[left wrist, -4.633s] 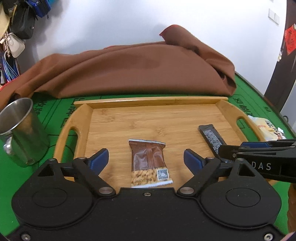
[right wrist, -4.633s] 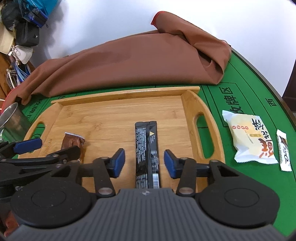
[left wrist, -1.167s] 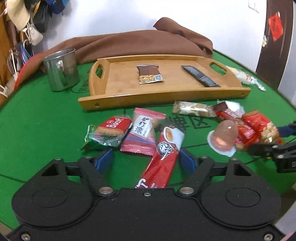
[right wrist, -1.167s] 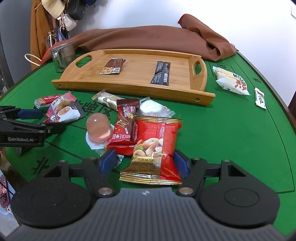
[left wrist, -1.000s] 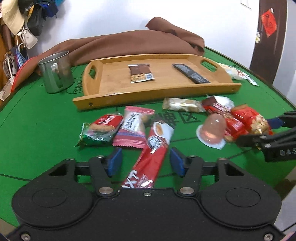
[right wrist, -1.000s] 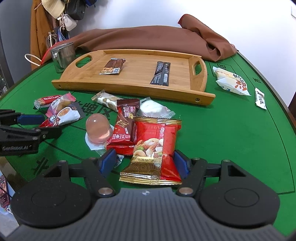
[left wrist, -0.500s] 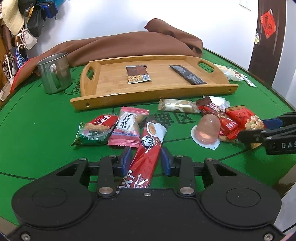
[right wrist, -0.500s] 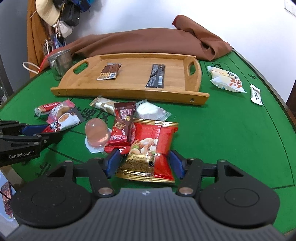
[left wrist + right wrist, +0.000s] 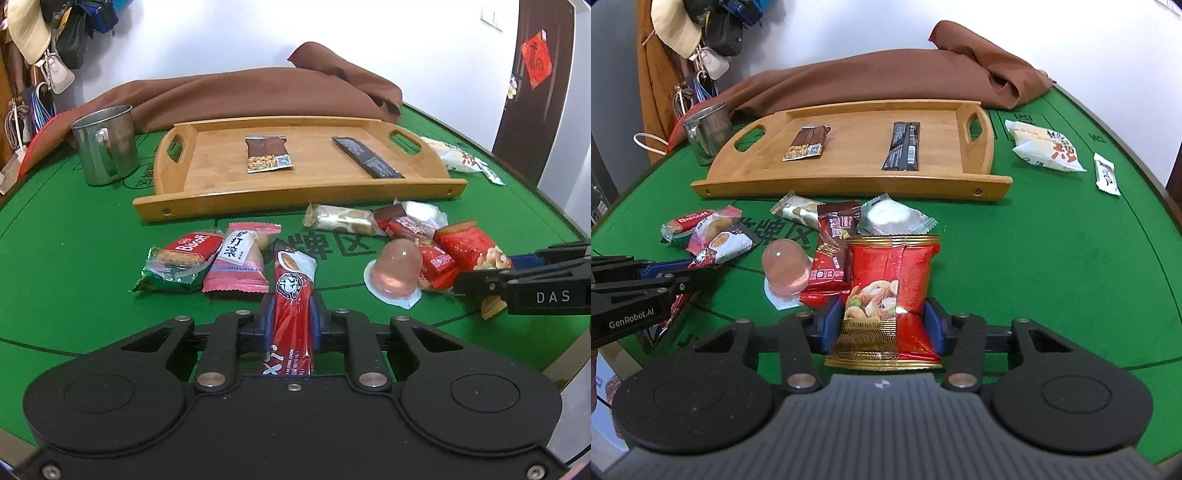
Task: Organize snacks
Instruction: 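Carry the coffee sachet and red nut bag over the bamboo tray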
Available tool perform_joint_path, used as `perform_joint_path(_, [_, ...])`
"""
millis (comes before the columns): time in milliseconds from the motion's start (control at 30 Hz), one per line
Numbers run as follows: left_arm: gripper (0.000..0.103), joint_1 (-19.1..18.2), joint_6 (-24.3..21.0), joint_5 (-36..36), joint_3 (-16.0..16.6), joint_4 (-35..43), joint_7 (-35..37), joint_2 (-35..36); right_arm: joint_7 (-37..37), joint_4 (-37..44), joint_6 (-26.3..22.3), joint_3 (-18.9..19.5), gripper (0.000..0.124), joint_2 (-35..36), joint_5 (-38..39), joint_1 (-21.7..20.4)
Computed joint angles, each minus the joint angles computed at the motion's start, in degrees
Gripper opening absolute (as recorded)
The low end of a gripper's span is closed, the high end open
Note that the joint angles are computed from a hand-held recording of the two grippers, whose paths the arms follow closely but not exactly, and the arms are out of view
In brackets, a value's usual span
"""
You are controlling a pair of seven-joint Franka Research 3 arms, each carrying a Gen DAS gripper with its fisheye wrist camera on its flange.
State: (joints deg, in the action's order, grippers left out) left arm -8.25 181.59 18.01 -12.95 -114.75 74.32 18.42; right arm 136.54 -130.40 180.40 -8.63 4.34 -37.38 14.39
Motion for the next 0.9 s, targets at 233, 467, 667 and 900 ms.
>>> perform_joint_path(233, [0.017, 1.27, 1.09, -1.08, -1.16, -0.86, 0.91, -1.26, -3.34, -0.77, 0.66, 0.72, 0.051, -1.16, 3.93, -0.77])
perform_joint_path(467, [0.017, 2.38, 2.24, -0.99, -2.11, 0.88, 1.0, -1.06, -10.94, -0.33, 1.05, 3.33, 0.051, -1.21, 12.57, -2.55])
perform_joint_path(667, [0.017, 6.06, 0.83, -2.72, -6.33, 4.8, 2.98, 1.05, -7.77, 1.98, 0.96, 0.75, 0.051, -0.69, 8.44, -0.78])
perform_joint_path(900, [0.017, 6.14, -2.9, -4.71, -7.13, 12.04, 5.71, 4.69, -23.42, 6.65, -1.51, 6.99, 0.051, 1.87, 26.41, -5.67])
